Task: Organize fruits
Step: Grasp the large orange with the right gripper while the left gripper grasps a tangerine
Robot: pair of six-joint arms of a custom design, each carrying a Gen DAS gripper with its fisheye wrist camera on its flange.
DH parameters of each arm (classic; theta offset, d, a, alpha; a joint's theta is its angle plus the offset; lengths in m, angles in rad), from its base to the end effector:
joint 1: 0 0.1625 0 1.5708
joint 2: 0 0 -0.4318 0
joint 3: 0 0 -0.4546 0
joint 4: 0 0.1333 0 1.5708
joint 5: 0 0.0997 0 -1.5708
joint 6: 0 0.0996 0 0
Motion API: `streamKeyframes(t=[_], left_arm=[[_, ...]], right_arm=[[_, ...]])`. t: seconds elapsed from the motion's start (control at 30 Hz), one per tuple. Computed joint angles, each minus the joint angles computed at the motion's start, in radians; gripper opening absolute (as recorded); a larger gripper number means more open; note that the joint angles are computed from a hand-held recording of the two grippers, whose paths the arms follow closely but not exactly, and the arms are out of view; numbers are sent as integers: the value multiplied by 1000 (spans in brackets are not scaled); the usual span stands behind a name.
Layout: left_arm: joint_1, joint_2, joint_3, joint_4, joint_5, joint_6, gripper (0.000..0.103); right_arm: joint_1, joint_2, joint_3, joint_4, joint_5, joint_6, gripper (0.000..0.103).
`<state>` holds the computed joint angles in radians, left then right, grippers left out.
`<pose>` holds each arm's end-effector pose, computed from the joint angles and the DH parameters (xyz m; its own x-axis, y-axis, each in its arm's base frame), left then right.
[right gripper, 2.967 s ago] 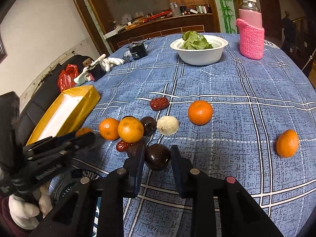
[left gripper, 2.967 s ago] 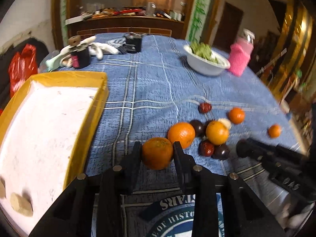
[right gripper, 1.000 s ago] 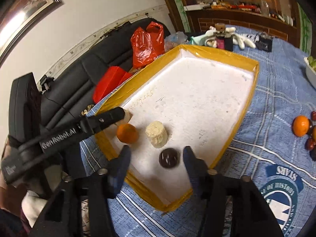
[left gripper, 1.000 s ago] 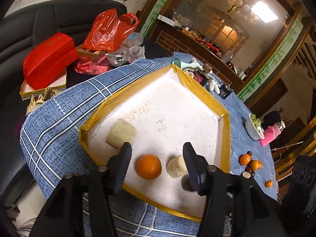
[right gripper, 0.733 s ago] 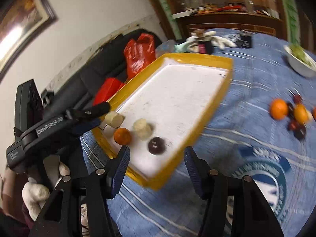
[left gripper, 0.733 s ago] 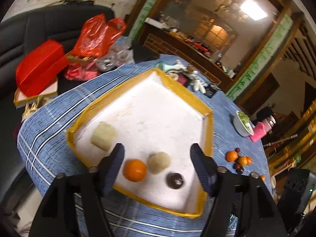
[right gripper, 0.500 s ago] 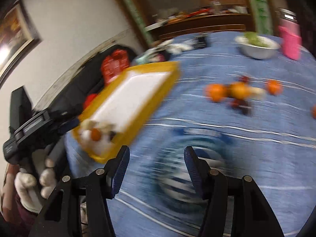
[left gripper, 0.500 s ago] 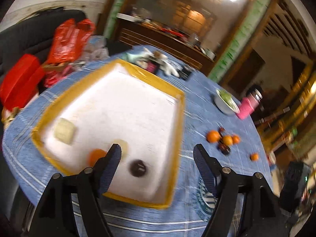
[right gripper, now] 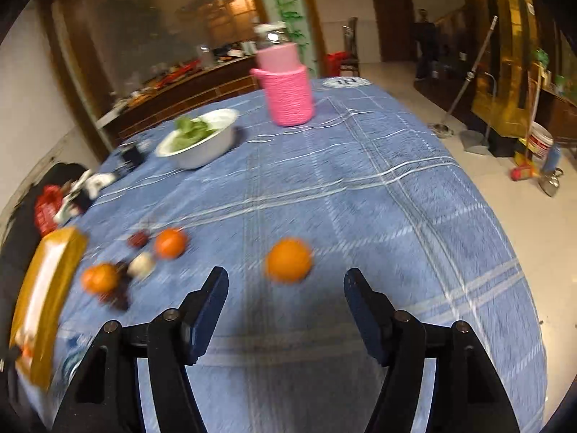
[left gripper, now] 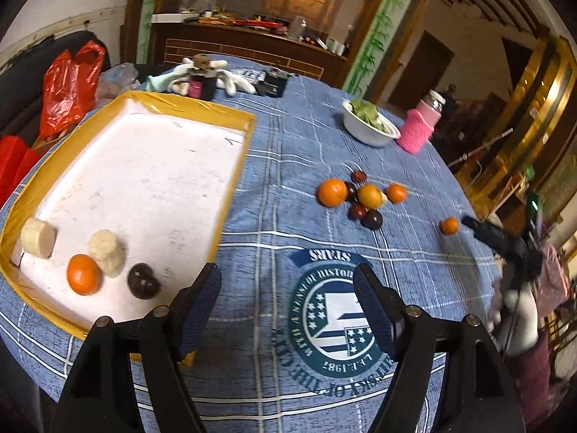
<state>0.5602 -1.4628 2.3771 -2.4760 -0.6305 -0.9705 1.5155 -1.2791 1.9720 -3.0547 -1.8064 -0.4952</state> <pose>-0.2449 -0.4059 0.1721 -0.8725 -0.1541 -0.4638 0.2252 0.7155 -0.6613 0.0760 -0.6181 0.2885 -0.8647 -0.1405 0.4823 -0.4228 0.7220 -0.5476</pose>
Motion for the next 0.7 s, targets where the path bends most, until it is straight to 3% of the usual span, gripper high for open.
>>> streamKeyframes(t=[0.17,0.23,0.3,0.37,0.43,0.57,0.7], left_arm=[[6,49,-23,-30,-14,52,75],[24,81,-39,-72,-35,91,75],[36,115,-54,-109,-53,114,75],[55,154,-74,-156,-83,151,75],[68,190,-97,-183,-106,179,75],[76,253,-135,-221,-134,227,75],[81,295,-158,-236,-151,247,75]], right_arm=[[-1,79,-89,54,-35,59,71],[-2,92,-97,63,-36,61,63],[-10,91,-95,88,-5,52,46],[-12,88,-92,84,9,32,38],[-5,77,-73,62,8,16,38],[-18,19,-31,111,126,52,38],[-28,-22,-8,216,299,114,38]])
